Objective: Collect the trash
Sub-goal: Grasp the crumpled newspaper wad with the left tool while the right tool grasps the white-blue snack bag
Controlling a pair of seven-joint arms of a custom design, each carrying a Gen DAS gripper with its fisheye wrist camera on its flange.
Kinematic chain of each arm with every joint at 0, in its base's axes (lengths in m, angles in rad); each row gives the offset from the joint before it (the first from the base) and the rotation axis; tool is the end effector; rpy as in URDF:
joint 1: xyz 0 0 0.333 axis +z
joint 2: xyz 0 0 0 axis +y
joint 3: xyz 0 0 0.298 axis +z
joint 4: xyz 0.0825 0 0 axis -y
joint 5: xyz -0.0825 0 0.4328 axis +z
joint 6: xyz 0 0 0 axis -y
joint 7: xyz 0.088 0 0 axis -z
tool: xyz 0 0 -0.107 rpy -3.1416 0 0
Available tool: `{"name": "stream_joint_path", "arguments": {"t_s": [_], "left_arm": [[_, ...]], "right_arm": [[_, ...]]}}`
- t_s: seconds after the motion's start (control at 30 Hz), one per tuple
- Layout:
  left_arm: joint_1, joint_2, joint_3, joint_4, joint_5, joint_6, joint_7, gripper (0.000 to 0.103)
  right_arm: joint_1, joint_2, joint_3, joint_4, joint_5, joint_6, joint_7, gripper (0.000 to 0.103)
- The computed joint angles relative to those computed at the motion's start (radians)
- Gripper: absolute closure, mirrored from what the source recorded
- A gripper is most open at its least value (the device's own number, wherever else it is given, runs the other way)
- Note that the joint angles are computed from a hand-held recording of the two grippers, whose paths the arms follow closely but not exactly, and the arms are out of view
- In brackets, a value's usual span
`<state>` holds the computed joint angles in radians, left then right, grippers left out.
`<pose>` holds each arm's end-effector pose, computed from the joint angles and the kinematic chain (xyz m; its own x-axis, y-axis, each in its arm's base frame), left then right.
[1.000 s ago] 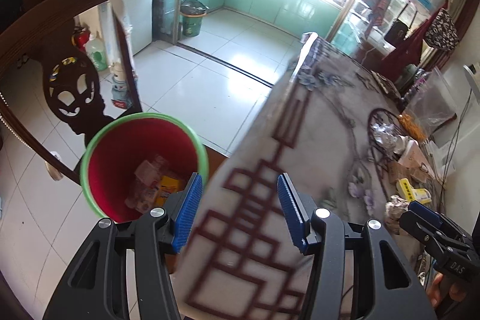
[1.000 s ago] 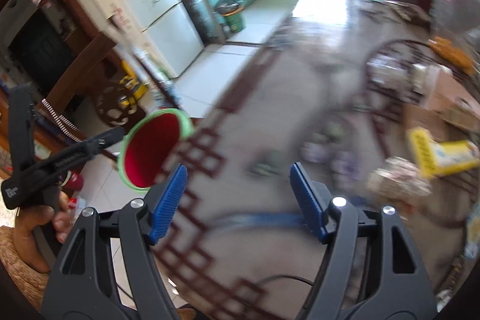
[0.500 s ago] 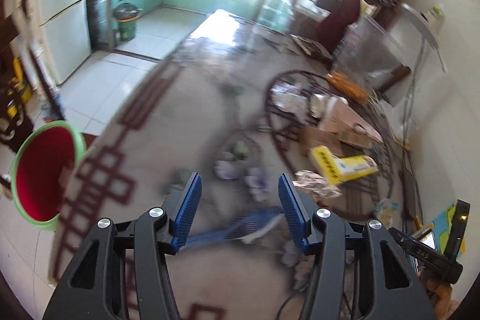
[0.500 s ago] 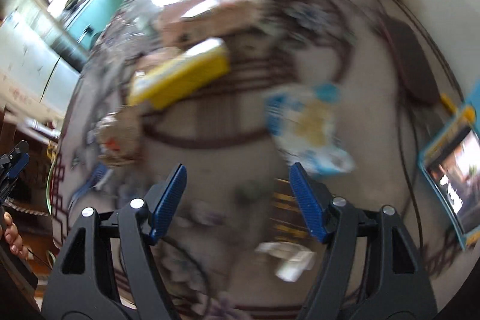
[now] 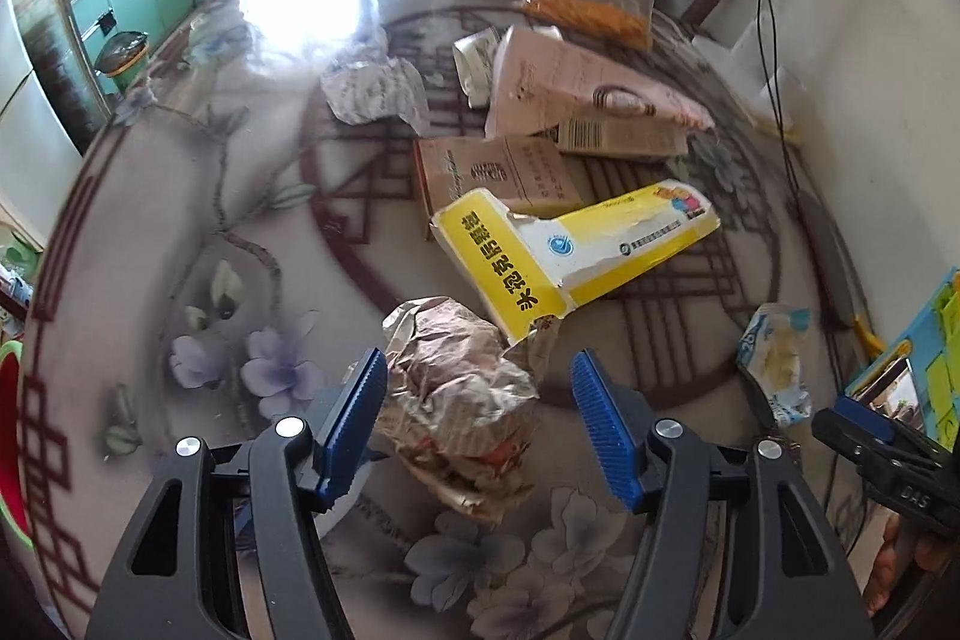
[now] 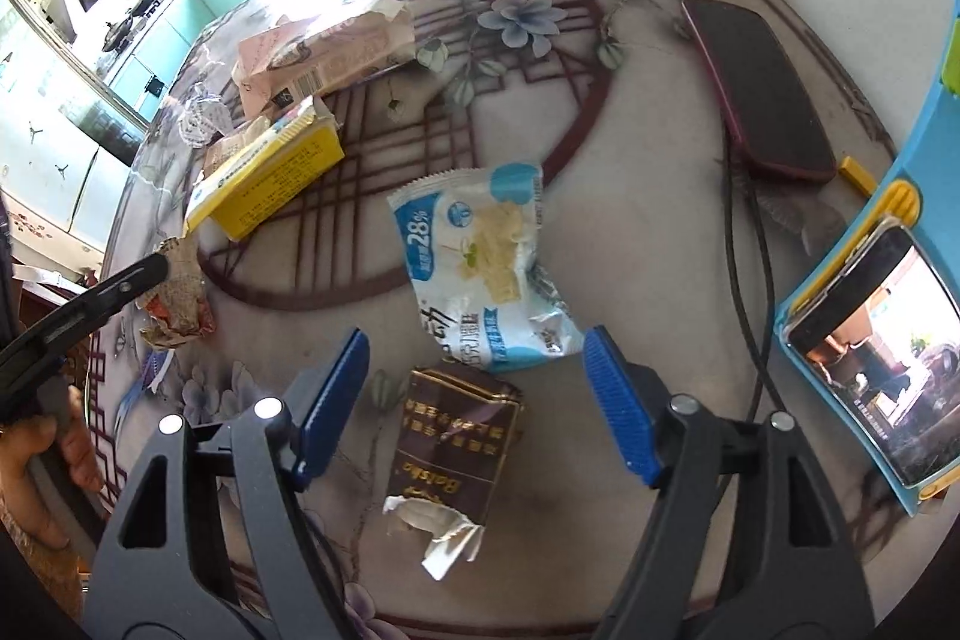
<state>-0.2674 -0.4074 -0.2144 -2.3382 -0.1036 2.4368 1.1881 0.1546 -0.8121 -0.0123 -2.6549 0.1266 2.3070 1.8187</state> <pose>0.4600 -0.2475 0.5081 -0.0853 -0.9781 0.1901 -0.8983 -0.0071 -0.4393 0.4017 0.0602 0.5050 -0.1126 -0.9655 -0.2349 -0.8959 0.2008 -0.3962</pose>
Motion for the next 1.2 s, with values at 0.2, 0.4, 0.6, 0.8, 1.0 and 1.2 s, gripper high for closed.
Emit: {"name": "stream_joint_path", "arguments": {"t_s": [0.2, 0.4, 0.6, 0.8, 1.0, 1.2], "left_arm": [[-0.019, 0.000, 0.020, 0.002, -0.037, -0.016, 0.051, 0.071], [-0.002, -0.085, 0.014, -0.043, -0.030, -0.023, 0.042, 0.072], [0.033, -0.187, 0.011, -0.094, 0.029, -0.062, 0.002, 0.071], [0.057, -0.276, 0.024, -0.138, 0.051, -0.080, -0.036, 0.071], [0.065, -0.319, 0.039, -0.154, 0.042, -0.075, -0.046, 0.070], [0.068, -0.341, 0.047, -0.169, 0.035, -0.069, -0.041, 0.070]], "right_arm": [[-0.008, 0.043, -0.012, 0.028, -0.003, -0.009, -0.026, 0.031], [-0.002, 0.132, -0.011, 0.083, -0.001, -0.007, -0.064, 0.031], [0.006, 0.205, -0.008, 0.122, 0.010, -0.004, -0.087, 0.030], [0.016, 0.244, -0.003, 0.148, 0.022, -0.002, -0.106, 0.030], [0.019, 0.267, 0.005, 0.166, 0.021, -0.003, -0.102, 0.030], [0.031, 0.295, 0.017, 0.186, 0.007, -0.019, -0.118, 0.053]]}}
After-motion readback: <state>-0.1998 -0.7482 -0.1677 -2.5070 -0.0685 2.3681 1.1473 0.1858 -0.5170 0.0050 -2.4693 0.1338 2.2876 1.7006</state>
